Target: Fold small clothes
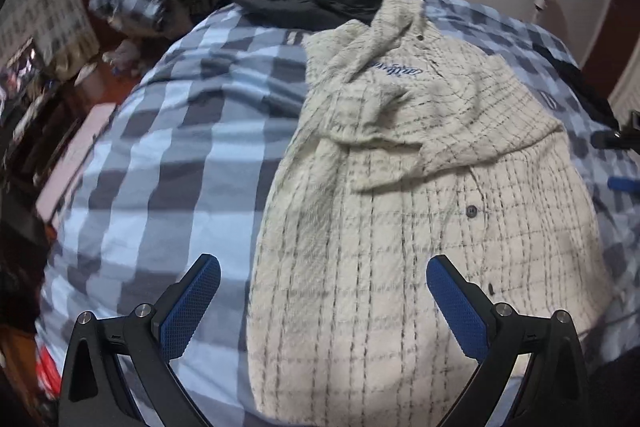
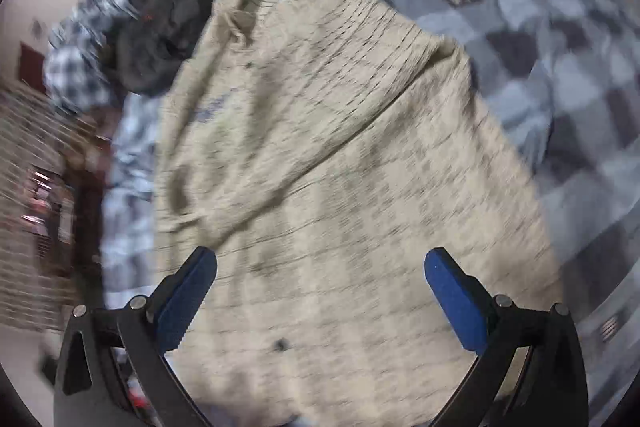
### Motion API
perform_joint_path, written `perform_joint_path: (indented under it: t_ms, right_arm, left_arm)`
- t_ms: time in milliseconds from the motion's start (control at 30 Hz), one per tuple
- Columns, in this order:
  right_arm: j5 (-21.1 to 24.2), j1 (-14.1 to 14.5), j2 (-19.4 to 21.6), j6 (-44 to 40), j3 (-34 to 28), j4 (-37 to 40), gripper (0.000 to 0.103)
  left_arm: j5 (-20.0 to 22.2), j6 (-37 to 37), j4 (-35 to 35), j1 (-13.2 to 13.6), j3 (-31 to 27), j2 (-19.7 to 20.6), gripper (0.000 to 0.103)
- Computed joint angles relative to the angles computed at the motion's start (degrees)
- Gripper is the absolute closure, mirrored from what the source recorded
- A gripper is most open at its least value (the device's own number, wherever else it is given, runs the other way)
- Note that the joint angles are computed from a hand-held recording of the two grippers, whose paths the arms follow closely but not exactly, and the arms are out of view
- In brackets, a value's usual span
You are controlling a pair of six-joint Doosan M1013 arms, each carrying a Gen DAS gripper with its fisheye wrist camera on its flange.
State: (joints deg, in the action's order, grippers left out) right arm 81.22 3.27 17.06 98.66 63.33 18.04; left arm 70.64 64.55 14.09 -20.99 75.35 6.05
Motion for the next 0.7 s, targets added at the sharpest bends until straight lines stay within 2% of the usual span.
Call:
perform_joint_path:
  t_ms: [167, 300, 333, 533, 633, 700]
  right_arm:
    - [2.1, -1.4, 2.9, -1.4, -2.3, 7.3, 0.001]
    - [1.9, -2.0, 2.1, -0.7, -0.1, 8.5, 0.001]
    - [1.6, -2.4, 2.1, -0.2, 0.2, 9.2, 0.001]
    - [3.4, -2.8, 3.0, 0.8, 0.1, 10.2, 0.001]
    - [4.4, -2.3, 3.6, 0.3, -0.3, 10.0, 0.001]
    - [4.7, -2.0, 3.6, 0.0, -0.2, 9.9, 0.001]
  left_arm:
    - [3.2, 10.5, 2.7, 0.6, -11.1, 8.5, 0.000]
    - [5.7, 15.0, 1.0, 2.3, -23.4, 17.8, 0.000]
    - [7.7, 16.4, 0.2, 2.8, -28.2, 21.4, 0.000]
    - [16.4, 20.5, 1.3, 3.4, -49.6, 36.8, 0.000]
    - [19.8, 22.3, 2.8, 3.2, -58.4, 42.9, 0.001]
    - [21.9, 24.0, 6.3, 2.5, -62.7, 46.1, 0.001]
